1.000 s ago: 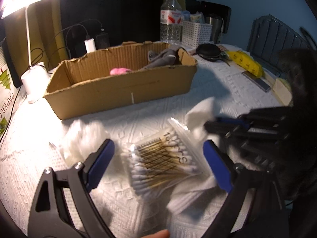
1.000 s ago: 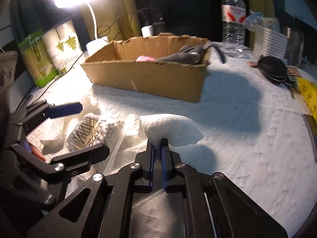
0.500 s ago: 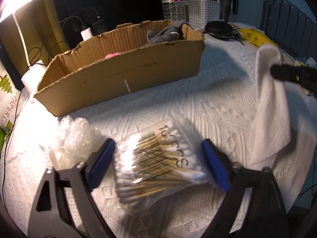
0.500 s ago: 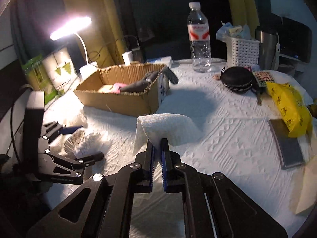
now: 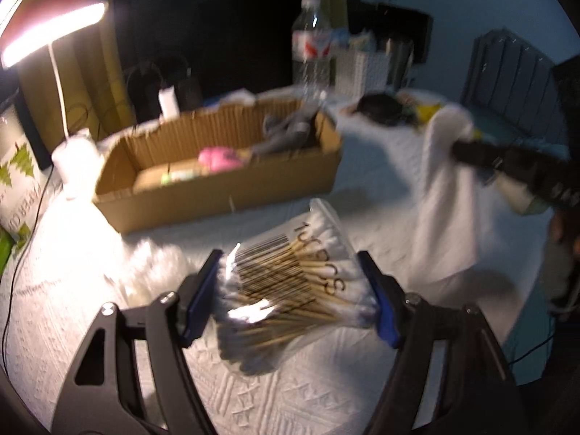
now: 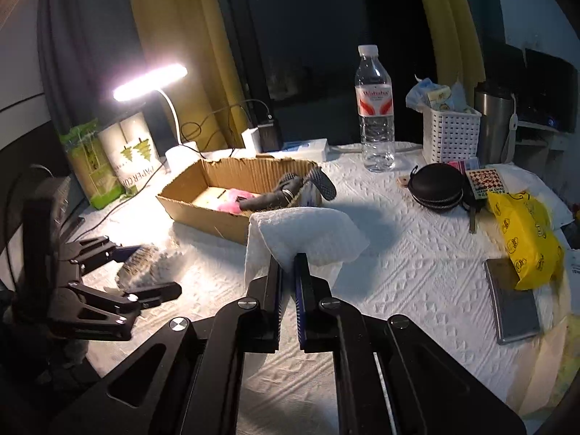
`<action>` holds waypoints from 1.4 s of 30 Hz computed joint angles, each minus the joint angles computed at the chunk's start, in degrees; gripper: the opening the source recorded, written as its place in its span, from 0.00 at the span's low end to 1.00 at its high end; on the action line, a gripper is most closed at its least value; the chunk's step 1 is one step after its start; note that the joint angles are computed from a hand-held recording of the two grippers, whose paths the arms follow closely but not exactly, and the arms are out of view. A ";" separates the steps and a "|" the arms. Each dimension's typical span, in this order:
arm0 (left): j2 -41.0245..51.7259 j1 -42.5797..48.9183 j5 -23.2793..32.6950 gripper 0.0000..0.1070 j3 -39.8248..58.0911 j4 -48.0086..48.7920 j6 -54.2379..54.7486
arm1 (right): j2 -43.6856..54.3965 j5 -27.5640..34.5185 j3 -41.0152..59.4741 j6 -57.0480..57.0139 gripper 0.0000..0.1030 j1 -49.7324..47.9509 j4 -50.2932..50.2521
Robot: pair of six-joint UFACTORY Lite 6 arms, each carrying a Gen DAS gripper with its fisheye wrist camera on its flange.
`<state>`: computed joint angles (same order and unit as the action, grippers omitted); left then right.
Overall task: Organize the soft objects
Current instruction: 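Lift the cotton swab bag with the left gripper while the right carries the towel toward the box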
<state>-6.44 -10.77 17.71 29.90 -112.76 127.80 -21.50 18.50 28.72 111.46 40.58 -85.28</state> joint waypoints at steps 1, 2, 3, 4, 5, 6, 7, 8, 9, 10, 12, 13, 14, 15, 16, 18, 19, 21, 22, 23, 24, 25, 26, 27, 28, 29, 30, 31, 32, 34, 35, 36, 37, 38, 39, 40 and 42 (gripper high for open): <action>-1.32 1.01 1.14 0.68 -0.13 3.05 -2.42 | 0.29 0.54 0.37 0.89 0.07 0.81 -0.32; -2.85 2.15 2.34 0.68 -0.23 6.82 -5.54 | 0.84 1.11 0.93 1.51 0.07 1.60 -0.39; -4.16 3.46 3.58 0.68 -0.23 10.34 -8.52 | 1.54 1.55 1.61 2.06 0.07 2.27 -0.48; -5.10 5.02 5.11 0.68 0.13 14.14 -11.72 | 2.32 2.04 2.34 2.63 0.07 3.08 -0.53; -5.86 6.88 6.95 0.68 0.60 18.05 -14.83 | 3.28 2.63 3.29 3.06 0.07 3.98 -0.32; -6.55 8.58 8.62 0.68 0.88 20.57 -16.77 | 4.38 3.38 4.47 3.09 0.07 4.98 0.18; -7.04 11.35 11.19 0.68 1.43 23.15 -18.47 | 5.01 3.88 5.18 3.13 0.07 5.56 0.30; -7.01 13.41 12.97 0.68 2.14 24.91 -19.62 | 5.98 4.55 6.21 3.21 0.07 6.27 0.48; -6.74 15.48 14.94 0.68 2.97 26.44 -20.53 | 6.95 5.30 7.21 3.31 0.07 6.96 0.81; -6.27 18.04 17.55 0.68 4.04 28.07 -21.39 | 8.04 6.19 8.34 3.46 0.07 7.69 0.97; -5.71 21.96 20.68 0.68 5.76 29.61 -21.43 | 10.03 6.68 10.37 3.34 0.07 8.31 1.49; -5.41 23.46 21.87 0.68 6.35 30.11 -21.29 | 10.85 6.92 11.21 3.43 0.07 8.59 1.44; -4.65 25.16 23.40 0.68 7.22 30.74 -21.17 | 12.40 7.46 12.81 3.13 0.07 9.07 1.75; -3.72 26.46 24.54 0.68 8.13 31.22 -21.00 | 13.70 7.61 14.19 2.60 0.07 9.29 2.18; -2.84 27.77 25.59 0.68 9.10 31.62 -20.78 | 15.11 7.93 15.71 1.84 0.07 9.59 2.84; -0.44 30.04 27.96 0.68 11.68 32.43 -20.79 | 17.78 9.14 19.05 0.25 0.07 10.42 4.10; 1.04 31.11 29.18 0.69 13.28 32.82 -20.97 | 19.00 9.71 20.89 -0.50 0.07 10.78 4.68; 3.60 33.22 31.82 0.69 15.91 33.13 -20.65 | 21.39 11.62 24.22 -2.56 0.07 11.57 6.18; 5.36 33.91 33.09 0.69 17.64 33.70 -20.99 | 22.11 12.03 25.19 -3.03 0.07 11.64 6.57; 7.39 34.58 34.65 0.69 19.69 34.57 -21.53 | 23.09 12.12 26.53 -3.06 0.07 11.60 6.77; 8.92 35.06 35.63 0.69 21.26 34.73 -21.26 | 23.93 11.65 27.65 -2.64 0.07 11.42 6.58; 10.24 35.27 35.92 0.69 22.65 34.38 -20.49 | 24.56 11.61 28.46 -2.79 0.07 11.36 6.74; 11.48 35.23 35.82 0.69 23.95 34.05 -19.98 | 25.96 12.43 30.04 -3.58 0.07 11.57 7.34; 12.46 35.40 35.87 0.69 25.01 33.97 -19.73 | 27.25 12.91 31.40 -3.85 0.07 11.59 7.52; 14.00 35.63 36.08 0.69 26.77 34.16 -19.84 | 27.97 12.65 32.14 -4.01 0.07 11.36 7.69; 15.65 35.90 36.36 0.69 28.65 34.38 -20.00 | 29.02 12.18 33.32 -4.49 0.07 10.97 8.07; 17.12 36.09 36.68 0.69 30.30 34.50 -19.97 | 30.37 12.19 34.88 -5.18 0.07 10.72 8.53; 18.25 36.19 36.78 0.69 31.59 34.56 -19.94 | 31.43 12.26 36.12 -6.10 0.07 10.58 9.16; 19.68 36.22 36.58 0.70 33.30 34.66 -20.01 | 33.05 12.31 38.17 -8.14 0.07 10.23 10.42; 22.66 36.03 36.39 0.70 36.91 35.29 -20.70 | 35.33 12.46 41.22 -10.84 0.07 9.41 11.70; 24.48 35.68 35.98 0.70 39.14 35.67 -21.23 | 36.46 12.29 42.91 -12.02 0.07 8.70 12.16; 26.06 35.35 35.42 0.70 41.18 35.80 -21.63 | 37.07 11.90 43.88 -12.08 0.07 8.04 11.86; 27.29 35.06 35.00 0.70 42.65 35.77 -21.85 | 37.66 11.56 44.91 -12.14 0.07 7.33 11.57; 29.00 34.68 34.77 0.70 44.85 36.22 -22.57 | 38.52 11.41 46.40 -12.50 0.07 6.53 11.45; 30.87 34.27 34.72 0.70 47.32 36.62 -23.49 | 39.23 11.55 47.54 -12.71 0.07 6.04 11.25; 32.16 33.83 34.53 0.70 49.05 36.79 -24.21 | 40.15 11.74 49.04 -13.22 0.07 5.45 11.20; 35.14 33.02 34.70 0.70 52.94 37.18 -25.37 | 41.66 11.64 51.30 -11.93 0.07 4.30 9.63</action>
<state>28.70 22.25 52.40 82.83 -75.58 102.44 20.16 30.14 80.02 99.53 44.88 -75.66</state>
